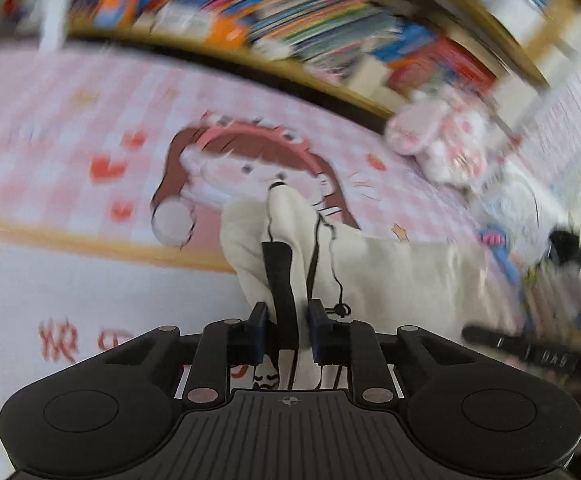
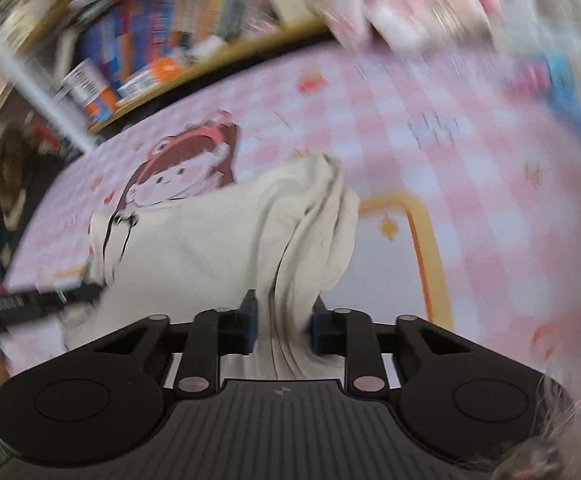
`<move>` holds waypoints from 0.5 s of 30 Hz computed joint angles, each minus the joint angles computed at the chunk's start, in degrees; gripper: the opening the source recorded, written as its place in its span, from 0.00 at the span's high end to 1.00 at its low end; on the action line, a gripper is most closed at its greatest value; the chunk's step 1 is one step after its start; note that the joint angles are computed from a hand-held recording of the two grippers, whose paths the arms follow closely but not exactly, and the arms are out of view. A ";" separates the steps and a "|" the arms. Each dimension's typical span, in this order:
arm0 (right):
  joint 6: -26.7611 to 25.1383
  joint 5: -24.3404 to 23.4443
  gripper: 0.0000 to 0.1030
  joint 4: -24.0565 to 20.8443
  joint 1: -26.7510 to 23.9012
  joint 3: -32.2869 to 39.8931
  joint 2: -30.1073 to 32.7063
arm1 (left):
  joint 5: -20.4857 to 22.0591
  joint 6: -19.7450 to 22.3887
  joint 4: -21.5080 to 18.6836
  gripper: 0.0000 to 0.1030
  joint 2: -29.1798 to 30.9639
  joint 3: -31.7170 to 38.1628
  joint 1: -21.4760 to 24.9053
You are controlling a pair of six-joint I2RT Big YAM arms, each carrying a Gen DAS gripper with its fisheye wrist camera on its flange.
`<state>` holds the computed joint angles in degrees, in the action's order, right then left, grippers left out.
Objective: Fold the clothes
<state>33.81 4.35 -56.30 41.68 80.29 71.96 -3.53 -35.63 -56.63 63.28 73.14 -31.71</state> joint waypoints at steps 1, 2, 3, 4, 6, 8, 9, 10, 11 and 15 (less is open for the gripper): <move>-2.16 1.61 0.80 0.47 0.81 -0.16 -0.29 | 0.17 0.54 -0.86 0.80 0.50 0.42 0.11; -2.62 1.92 0.80 0.67 0.97 -0.39 -0.46 | 1.27 -0.10 -1.10 0.79 0.71 0.22 0.84; -1.51 1.01 0.80 0.58 0.49 -0.65 -0.52 | 2.92 -1.34 -0.56 0.76 0.41 -0.44 1.83; -0.40 0.10 0.80 0.48 0.00 -0.90 -0.56 | 4.83 -2.73 0.28 0.76 -0.10 -1.25 2.90; 3.23 -2.42 0.71 0.62 -1.39 -1.67 -0.93 | 8.46 -5.29 1.88 0.72 -0.97 -2.77 4.93; 7.33 -5.06 0.65 0.99 -2.84 -2.53 -1.36 | 11.23 -7.24 3.09 0.67 -1.53 -4.07 6.41; 9.28 -6.07 0.63 1.32 -3.29 -2.97 -1.54 | 12.20 -8.21 3.48 0.64 -1.74 -4.65 6.90; 11.02 -7.13 0.62 1.57 -3.75 -3.37 -1.66 | 12.99 -9.21 3.95 0.63 -1.91 -5.20 7.27; 12.36 -8.08 0.59 1.72 -4.16 -3.70 -1.67 | 13.48 -10.06 4.31 0.60 -1.89 -5.52 7.45; 14.67 -9.83 0.56 2.71 -4.75 -4.32 -1.51 | 13.36 -10.66 4.97 0.56 -1.11 -5.38 7.02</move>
